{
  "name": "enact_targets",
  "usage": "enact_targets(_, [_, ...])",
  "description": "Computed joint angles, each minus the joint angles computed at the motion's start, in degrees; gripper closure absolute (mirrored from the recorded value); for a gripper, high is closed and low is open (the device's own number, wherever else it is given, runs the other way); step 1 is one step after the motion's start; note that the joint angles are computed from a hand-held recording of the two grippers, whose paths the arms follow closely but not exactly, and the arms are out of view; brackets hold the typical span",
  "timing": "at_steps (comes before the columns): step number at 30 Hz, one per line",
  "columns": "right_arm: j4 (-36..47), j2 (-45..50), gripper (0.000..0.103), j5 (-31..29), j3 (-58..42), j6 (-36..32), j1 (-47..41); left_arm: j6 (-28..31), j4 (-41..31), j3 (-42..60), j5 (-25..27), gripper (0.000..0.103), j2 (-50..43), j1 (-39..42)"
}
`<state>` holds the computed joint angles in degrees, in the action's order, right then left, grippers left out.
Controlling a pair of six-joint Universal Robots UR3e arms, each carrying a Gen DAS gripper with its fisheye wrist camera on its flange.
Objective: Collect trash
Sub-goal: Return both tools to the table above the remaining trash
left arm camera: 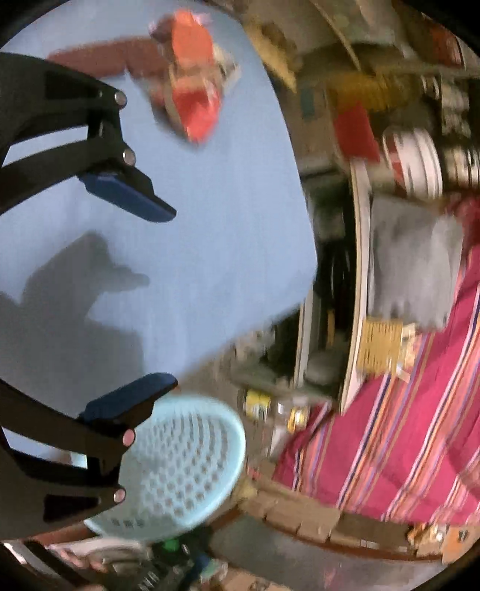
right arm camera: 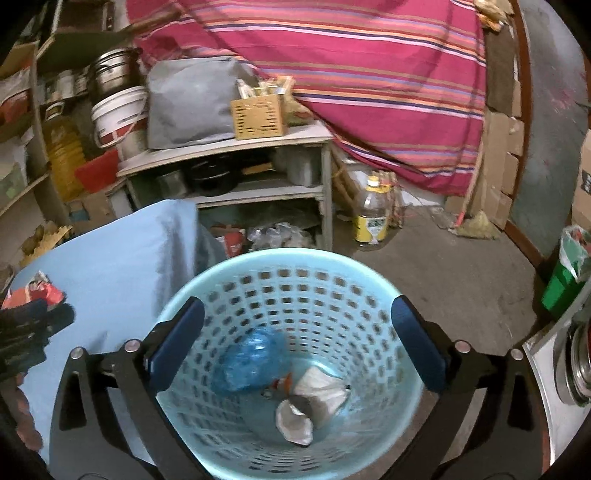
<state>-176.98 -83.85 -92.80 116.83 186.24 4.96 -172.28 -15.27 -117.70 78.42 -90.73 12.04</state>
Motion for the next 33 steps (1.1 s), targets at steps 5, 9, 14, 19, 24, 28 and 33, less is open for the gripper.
enact_targets(5, [1.6,4.3,0.004,-3.5,-5.7,2.0,6.8,7.9,-1.9,-8.2,-4.1,0.013,8.0,15.8])
enact_targets(9, [4.0,8.8,0.004,-6.7,-11.4,5.0,12.5,14.1,-4.2,-12.2,-6.9,0.012,11.3,28.7])
enact_targets(14, [8.4,15.1,0.004,-8.9,-19.9,7.5,18.1,18.1,-6.7,-14.5,-8.7,0.011,10.4,38.8])
enact_targets(19, [12.7,21.0,0.004,-11.8,-28.2,8.6,23.1,16.9,-8.6,-14.4,-7.4,0.011,7.5,40.2])
enact_targets(24, [17.4,27.2,0.004,-14.1,-37.5,8.2,27.3,16.9,-6.7,-14.9,-5.6,0.011,6.4,37.7])
enact_targets(28, [21.0,32.1,0.004,-14.8,-45.0,8.3,29.7,17.5,-6.3,-15.4,-6.1,0.018,6.5,37.7])
enact_targets(33, [25.2,38.2,0.004,-13.8,-55.2,8.1,31.7,21.6,-8.9,-13.7,-8.4,0.031,6.2,39.0])
